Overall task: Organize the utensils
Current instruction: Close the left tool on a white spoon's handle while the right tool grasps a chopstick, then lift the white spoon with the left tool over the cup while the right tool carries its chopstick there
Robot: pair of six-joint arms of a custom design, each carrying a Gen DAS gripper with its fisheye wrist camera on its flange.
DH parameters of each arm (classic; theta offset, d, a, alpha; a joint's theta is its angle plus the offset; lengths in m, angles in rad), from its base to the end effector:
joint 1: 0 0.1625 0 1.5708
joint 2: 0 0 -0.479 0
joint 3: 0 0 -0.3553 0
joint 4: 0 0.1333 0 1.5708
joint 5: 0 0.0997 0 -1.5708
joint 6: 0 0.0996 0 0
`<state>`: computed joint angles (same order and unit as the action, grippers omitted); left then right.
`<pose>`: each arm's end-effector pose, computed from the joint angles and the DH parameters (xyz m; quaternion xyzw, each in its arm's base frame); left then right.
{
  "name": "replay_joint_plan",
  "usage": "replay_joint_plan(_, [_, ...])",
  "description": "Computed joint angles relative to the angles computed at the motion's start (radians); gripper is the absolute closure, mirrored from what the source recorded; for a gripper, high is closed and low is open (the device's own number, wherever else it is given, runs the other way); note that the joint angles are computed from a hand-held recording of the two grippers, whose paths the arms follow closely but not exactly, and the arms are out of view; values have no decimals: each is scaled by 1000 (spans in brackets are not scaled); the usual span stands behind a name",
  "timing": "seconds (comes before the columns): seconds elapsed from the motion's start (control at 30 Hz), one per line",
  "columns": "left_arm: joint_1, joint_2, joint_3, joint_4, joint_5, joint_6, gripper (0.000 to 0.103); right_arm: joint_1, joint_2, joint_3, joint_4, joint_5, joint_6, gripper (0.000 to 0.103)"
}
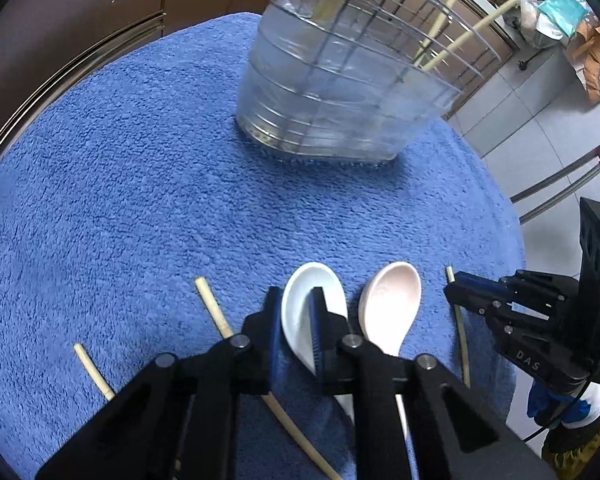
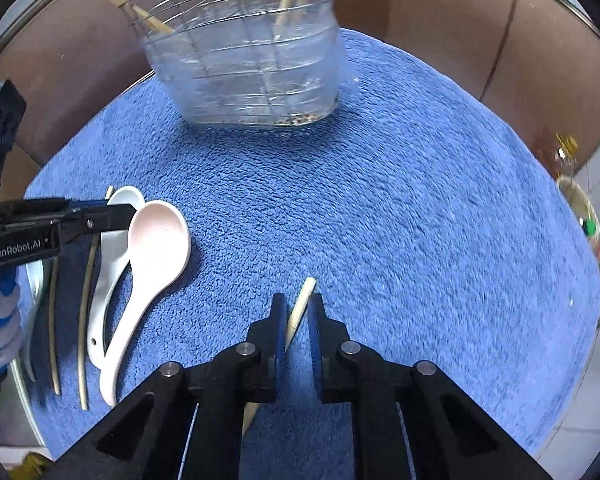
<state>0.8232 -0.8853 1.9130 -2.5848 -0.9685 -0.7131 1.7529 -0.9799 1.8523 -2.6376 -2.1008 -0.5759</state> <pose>-0.2589 -0.5583 0.1457 0.0185 0.9548 -0.1930 0.2253 0.1920 -0.5846 0.2231 0.3318 -0.9018 0.0409 0.2740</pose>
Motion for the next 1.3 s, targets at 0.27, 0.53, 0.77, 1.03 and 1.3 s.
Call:
replay_joint_plan(0.27, [-2,-12,15,-20,27,14,97,20,57,-78,120,-35,-12,92])
replay_joint_plan(0.53, [-41,-18,48,-65,101,11,98,18,65,-112,145,-29,15,94])
replay_joint_plan(0.77, [-116,-63,99,-79,209,-30,98,-2,0,-59,65,93,28,96])
replay_joint_plan(1.03, [-204,-119,150,-72,276,-107,98,-10,-135,61,-71,252,5,97])
replay_joint_plan(1.3, [-311,-170,192,-18,349,-213,98,-22,-291,212,-206,387,-7,97])
